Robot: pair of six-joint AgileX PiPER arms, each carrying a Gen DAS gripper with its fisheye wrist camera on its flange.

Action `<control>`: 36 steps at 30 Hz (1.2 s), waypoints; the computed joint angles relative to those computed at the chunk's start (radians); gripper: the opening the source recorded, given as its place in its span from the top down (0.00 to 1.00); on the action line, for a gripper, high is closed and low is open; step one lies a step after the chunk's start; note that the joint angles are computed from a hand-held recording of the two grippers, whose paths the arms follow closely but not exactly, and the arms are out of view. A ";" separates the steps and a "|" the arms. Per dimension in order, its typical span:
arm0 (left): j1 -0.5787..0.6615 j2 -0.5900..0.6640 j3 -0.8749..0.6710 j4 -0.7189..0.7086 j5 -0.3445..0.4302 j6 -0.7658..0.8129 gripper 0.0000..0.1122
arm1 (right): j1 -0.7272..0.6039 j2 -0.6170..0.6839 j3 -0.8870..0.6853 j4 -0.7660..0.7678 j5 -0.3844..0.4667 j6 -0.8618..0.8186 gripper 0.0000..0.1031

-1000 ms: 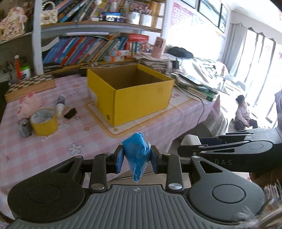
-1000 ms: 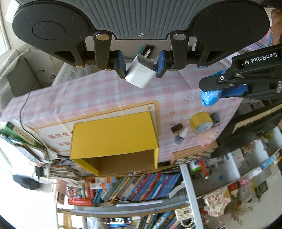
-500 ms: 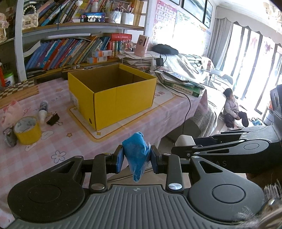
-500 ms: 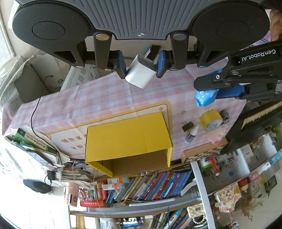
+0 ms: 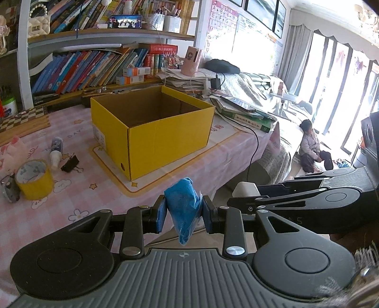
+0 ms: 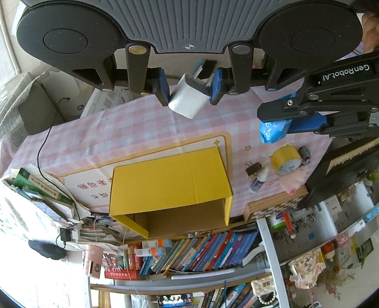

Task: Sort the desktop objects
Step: 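Carry the blue bag and white plug with both tools over the yellow box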

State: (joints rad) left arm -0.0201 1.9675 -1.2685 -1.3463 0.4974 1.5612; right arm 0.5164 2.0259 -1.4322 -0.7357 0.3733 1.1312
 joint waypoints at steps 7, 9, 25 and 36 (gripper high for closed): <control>0.008 0.044 -0.068 0.054 0.015 -0.061 0.74 | -0.011 0.050 -0.090 0.099 0.026 -0.119 0.65; 0.010 0.057 -0.089 0.066 0.016 -0.079 0.74 | -0.017 0.071 -0.128 0.140 0.036 -0.172 0.65; 0.005 0.201 -0.359 0.232 0.043 -0.311 0.74 | -0.076 0.227 -0.435 0.390 0.127 -0.493 0.65; -0.005 0.352 -0.697 0.363 0.092 -0.492 0.74 | -0.139 0.405 -0.807 0.472 0.234 -0.631 0.65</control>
State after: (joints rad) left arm -0.0246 2.3194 -1.9651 -0.9833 0.5894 1.0693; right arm 0.3770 2.4305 -2.2391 -0.2639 0.6070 0.4999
